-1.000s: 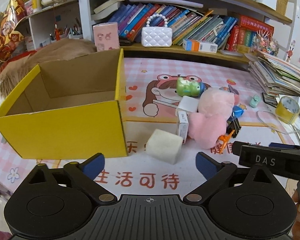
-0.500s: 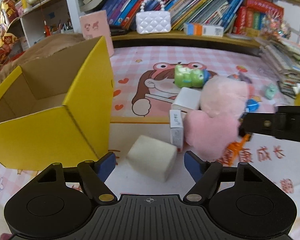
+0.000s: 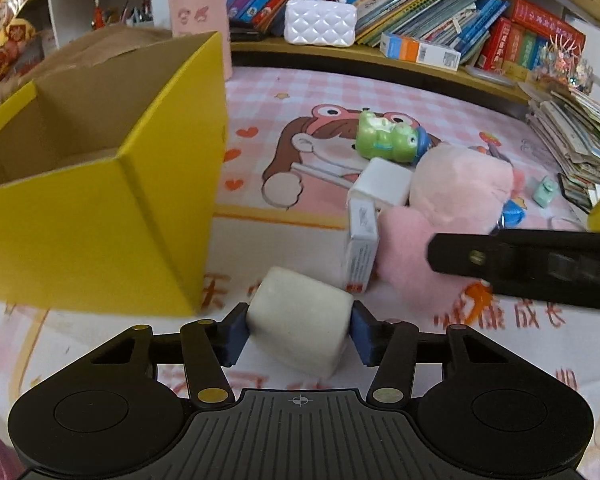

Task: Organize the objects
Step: 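Grasp the white foam cube with the left gripper while the right grasps the pink plush toy, then carry the foam cube and pink plush toy over the yellow box with both grippers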

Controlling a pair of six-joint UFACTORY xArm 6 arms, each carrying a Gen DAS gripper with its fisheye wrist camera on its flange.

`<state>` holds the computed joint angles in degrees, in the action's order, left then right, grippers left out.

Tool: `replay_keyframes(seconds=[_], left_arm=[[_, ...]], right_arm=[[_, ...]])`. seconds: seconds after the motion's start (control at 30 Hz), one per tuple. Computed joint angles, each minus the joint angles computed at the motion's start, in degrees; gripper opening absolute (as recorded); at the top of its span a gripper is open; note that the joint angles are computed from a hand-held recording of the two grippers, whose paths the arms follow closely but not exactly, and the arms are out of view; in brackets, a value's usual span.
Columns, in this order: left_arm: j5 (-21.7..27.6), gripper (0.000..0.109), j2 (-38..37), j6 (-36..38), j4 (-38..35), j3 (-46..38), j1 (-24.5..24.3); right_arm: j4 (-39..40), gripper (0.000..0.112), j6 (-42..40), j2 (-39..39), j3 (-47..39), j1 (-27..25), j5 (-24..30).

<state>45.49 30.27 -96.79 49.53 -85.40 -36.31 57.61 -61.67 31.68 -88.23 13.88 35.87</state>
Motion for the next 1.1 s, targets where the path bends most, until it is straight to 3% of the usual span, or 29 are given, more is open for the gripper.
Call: replay_keyframes(seconds=[0.23,0.37,0.57,0.9,1.1], left_arm=[[-1.4,0.051,-6.2,-6.4,0.5,8.2,-0.9],[-0.9,0.05,-8.5,-9.3,2.0,10.6,-1.1],[-1.1,0.05,-11.0,-11.3,6.3,13.0,-1.4],[-6.4,0.05,-16.7,-12.4,12.9,20.1,-1.0],[-6.9,0.05,-23.5,-16.1,16.4,27.8,-1.2]], right_arm=[[-4.2,0.061,1.0,4.0,-3.7,0.9,0.9],[-2.0,0.046,-2.5,3.6,-3.2,0.9,2.0],[5.9,0.046,-11.5,-1.8,3.7,2.1,-4.7],[8.9,0.046,-4.0,-12.1,16.0,5.5,-18.3],[16.1,0.046,-7.9,-18.4,23.2,9.5,-24.6]])
